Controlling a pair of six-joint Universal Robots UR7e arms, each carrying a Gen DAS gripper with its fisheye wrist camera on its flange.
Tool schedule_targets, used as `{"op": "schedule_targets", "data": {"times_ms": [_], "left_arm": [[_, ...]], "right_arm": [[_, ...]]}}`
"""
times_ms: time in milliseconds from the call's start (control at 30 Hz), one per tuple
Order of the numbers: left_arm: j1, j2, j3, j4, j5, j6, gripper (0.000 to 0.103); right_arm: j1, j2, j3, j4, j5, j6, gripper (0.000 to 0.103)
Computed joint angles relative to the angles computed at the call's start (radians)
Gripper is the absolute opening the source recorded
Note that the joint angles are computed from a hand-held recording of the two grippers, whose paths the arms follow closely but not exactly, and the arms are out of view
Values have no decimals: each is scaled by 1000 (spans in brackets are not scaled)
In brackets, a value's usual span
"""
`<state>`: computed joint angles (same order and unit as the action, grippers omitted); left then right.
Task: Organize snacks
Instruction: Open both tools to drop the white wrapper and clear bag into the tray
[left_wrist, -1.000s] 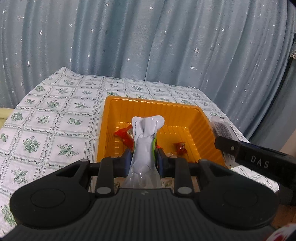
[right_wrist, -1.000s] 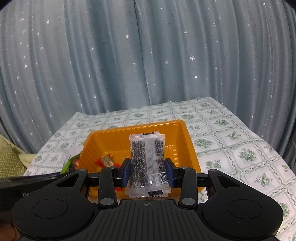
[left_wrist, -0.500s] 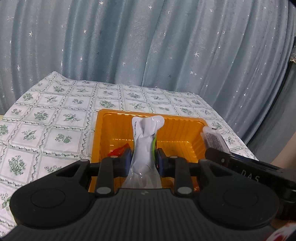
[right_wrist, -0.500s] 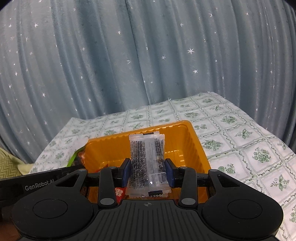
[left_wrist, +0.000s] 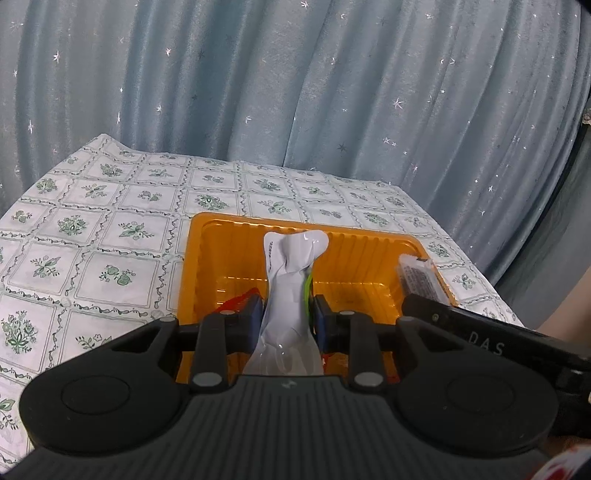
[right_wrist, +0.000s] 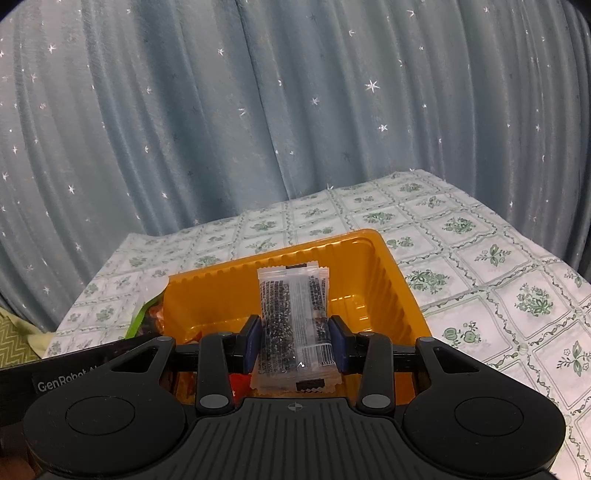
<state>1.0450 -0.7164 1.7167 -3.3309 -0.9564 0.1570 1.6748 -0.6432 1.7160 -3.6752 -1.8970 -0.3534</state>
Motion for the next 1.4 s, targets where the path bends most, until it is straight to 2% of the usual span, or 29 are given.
{"op": "schedule_targets", "data": {"times_ms": [67, 133, 433, 1133, 1167, 1267, 1400], "left_arm": [[4, 2, -3, -6, -6, -7, 30], [11, -1, -1, -4, -19, -33, 44], [7, -8, 10, -31, 19, -5, 44], [5, -15, 19, -9, 18, -12, 46], [6, -15, 19, -9, 20, -12, 46], [7, -16, 19, -7, 21, -16, 46], [5, -14, 18, -5, 20, -13, 46]], "right_arm": [[1, 0, 0, 3, -2, 3, 40], [0, -1, 1, 3, -3, 7, 40], [-6, -9, 4, 14, 4, 41, 40], [-16, -3, 5, -5, 39, 52, 40], [-20, 0, 6, -22, 48, 54, 41], [-31, -4, 11, -52, 61, 85, 63], [-38, -11, 14, -74, 56, 122, 63]]}}
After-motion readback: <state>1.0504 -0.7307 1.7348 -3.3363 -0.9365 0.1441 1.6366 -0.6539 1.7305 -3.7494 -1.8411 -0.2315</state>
